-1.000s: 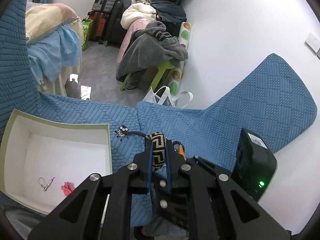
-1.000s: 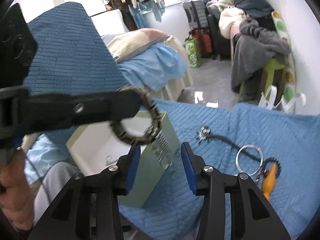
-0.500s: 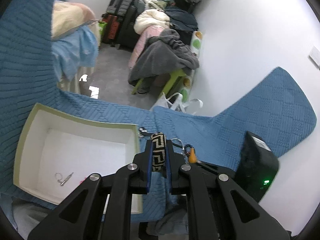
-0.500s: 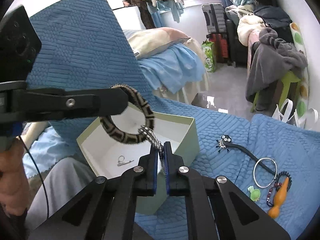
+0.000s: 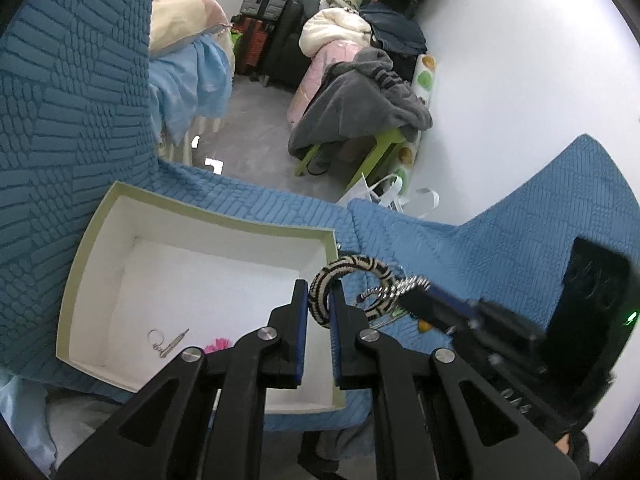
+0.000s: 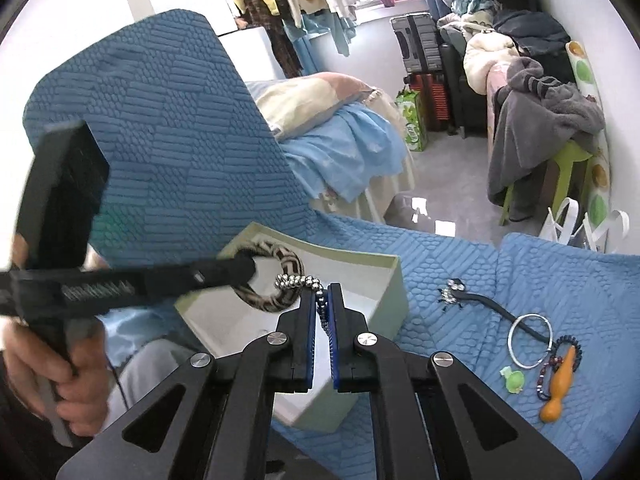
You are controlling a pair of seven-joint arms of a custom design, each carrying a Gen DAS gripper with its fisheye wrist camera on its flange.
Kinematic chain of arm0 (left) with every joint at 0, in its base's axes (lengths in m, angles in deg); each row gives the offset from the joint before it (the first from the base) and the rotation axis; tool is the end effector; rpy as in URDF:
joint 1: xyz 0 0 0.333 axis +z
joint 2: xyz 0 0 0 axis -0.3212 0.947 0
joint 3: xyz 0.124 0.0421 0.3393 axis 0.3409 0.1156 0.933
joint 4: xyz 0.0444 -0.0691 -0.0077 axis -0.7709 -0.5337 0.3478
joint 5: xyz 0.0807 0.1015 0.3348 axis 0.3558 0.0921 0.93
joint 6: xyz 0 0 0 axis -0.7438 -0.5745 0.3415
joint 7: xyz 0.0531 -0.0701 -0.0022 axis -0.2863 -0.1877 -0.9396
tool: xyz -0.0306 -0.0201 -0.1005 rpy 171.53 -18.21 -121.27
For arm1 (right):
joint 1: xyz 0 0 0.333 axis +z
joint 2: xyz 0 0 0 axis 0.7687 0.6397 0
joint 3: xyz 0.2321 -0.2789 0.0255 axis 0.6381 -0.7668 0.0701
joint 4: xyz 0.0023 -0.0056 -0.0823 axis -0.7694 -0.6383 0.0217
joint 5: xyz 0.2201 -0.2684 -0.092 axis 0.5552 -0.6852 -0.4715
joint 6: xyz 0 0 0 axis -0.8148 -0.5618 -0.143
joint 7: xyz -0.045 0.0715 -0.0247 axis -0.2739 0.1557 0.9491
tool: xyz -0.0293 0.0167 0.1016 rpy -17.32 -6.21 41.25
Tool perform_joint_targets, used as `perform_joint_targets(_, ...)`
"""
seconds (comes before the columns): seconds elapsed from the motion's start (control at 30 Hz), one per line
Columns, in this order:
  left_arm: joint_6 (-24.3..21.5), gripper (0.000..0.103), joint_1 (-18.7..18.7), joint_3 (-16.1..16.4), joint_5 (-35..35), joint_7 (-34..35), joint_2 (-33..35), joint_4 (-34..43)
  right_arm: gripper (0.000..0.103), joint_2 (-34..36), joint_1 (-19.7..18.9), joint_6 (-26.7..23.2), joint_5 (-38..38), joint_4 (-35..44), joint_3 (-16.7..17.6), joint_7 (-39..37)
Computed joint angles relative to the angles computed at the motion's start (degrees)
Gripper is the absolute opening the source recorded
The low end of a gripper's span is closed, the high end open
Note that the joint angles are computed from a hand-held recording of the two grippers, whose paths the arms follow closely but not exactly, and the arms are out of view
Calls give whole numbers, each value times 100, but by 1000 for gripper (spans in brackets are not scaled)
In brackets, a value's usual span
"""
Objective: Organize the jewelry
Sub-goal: 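Carry the bangle and chain over the white box with both tools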
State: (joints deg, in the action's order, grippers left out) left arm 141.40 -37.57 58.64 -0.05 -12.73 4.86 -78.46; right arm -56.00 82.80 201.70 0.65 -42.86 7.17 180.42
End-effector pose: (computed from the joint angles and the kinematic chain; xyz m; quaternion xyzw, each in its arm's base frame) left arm 0.6209 -0.3753 0.5963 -0.6573 0.6569 -0.3675 0.0379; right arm 0.6064 0.4417 0.5989 -0.7371 0.5099 -0.0746 0.4372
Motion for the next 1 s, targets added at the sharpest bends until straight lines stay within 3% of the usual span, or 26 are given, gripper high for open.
perform_joint_targets(0.1,-6,8,25,7,-4,14,-50,-128,4,42,57,-41,-49,157,-16,21)
perform_joint_targets(0.2,-216,8,-89,201,263,-207,-78,-129,4,164,49,-276,10,467,76,-32)
perform_joint_targets(0.4,-250,7,-5,290,471,-414,-276,-444,4,467,181,-784,-70,1096,66,-72)
perform_joint_targets(0.53,-647,7,-63,453,875,-639,-332,-480,4,607,129,-1017,145,1403,227,-183)
perform_joint_targets(0.63,-373,6,203,287,573,-499,-459,-832,4,672,224,-1120,85,1596,106,-114)
perform_joint_targets(0.8,-171,6,328,232,452,-398,-551,-1026,3,906,348,-1422,-92,2023,-25,46)
perform_joint_targets(1.0,-252,6,327,220,458,-139,-548,-750,3,1100,484,-1628,-320,2340,-214,443)
